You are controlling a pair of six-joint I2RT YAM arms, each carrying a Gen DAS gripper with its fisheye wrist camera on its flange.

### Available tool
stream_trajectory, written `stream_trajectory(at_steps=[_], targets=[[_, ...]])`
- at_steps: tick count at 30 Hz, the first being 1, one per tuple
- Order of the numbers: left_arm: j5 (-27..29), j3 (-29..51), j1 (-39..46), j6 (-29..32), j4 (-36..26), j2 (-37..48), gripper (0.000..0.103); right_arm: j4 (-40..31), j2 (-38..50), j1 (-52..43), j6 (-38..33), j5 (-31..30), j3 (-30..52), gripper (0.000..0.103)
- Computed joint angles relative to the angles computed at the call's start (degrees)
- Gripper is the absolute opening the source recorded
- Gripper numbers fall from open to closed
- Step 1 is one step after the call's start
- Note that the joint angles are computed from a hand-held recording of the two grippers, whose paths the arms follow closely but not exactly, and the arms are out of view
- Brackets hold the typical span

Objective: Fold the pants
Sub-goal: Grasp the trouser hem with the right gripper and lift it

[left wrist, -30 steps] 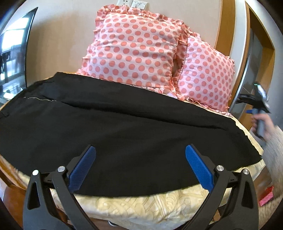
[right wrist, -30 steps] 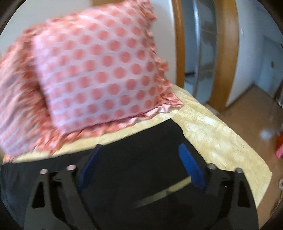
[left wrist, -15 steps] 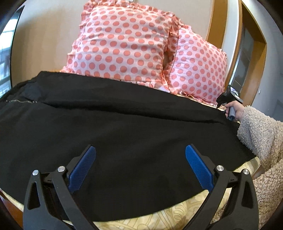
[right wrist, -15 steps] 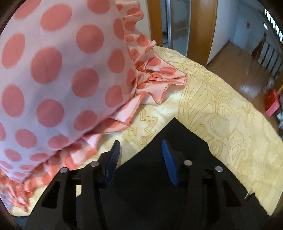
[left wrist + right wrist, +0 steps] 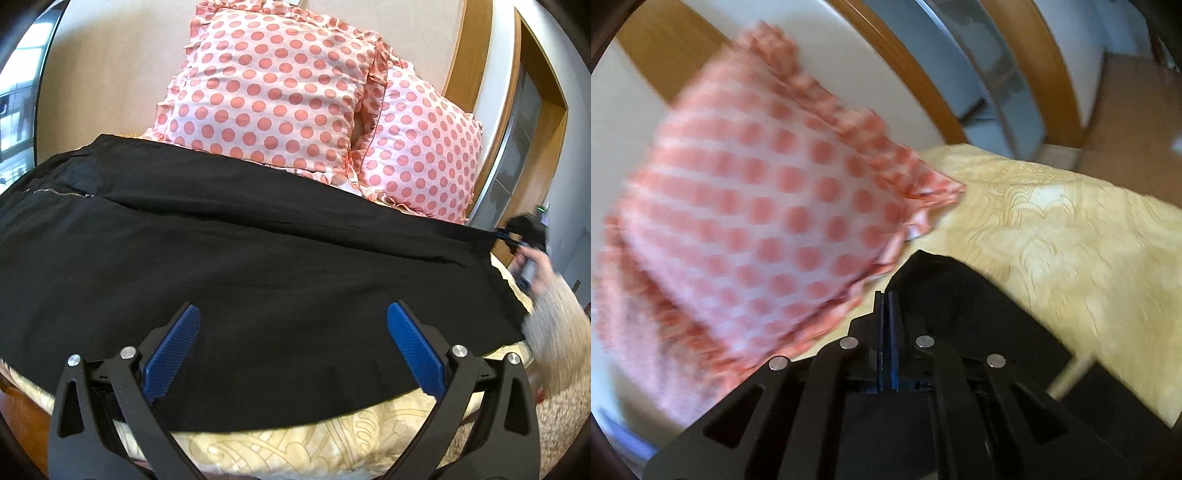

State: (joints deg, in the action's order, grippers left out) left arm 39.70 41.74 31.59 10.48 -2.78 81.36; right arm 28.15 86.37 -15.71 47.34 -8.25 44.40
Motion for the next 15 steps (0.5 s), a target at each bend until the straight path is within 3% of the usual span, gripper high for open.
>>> stream_trajectory(at_steps=[3, 7, 12, 15], targets=[[0.24, -0.41, 0.47, -0.83, -0.68, -0.93, 0.101, 10.43, -8.92, 0.26, 2.19, -3.49, -15.46, 0.003], [-0.15, -0.25, 0.57, -1.58, -1.93, -1.68, 0.101, 18.0, -13.57, 1.55, 5.8, -2.76, -28.84, 0.003], [-0.63, -0.36, 0.19, -1.56, -2.83, -2.47, 0.101, 25.36, -5.73, -4.23, 10.6, -11.2, -31.79, 0.004], [-1.35, -1.11, -0.06, -1.52, -3.31, -3.79, 0.101, 26.28, -4.98, -7.09, 14.01, -17.53, -31.24, 0.018]])
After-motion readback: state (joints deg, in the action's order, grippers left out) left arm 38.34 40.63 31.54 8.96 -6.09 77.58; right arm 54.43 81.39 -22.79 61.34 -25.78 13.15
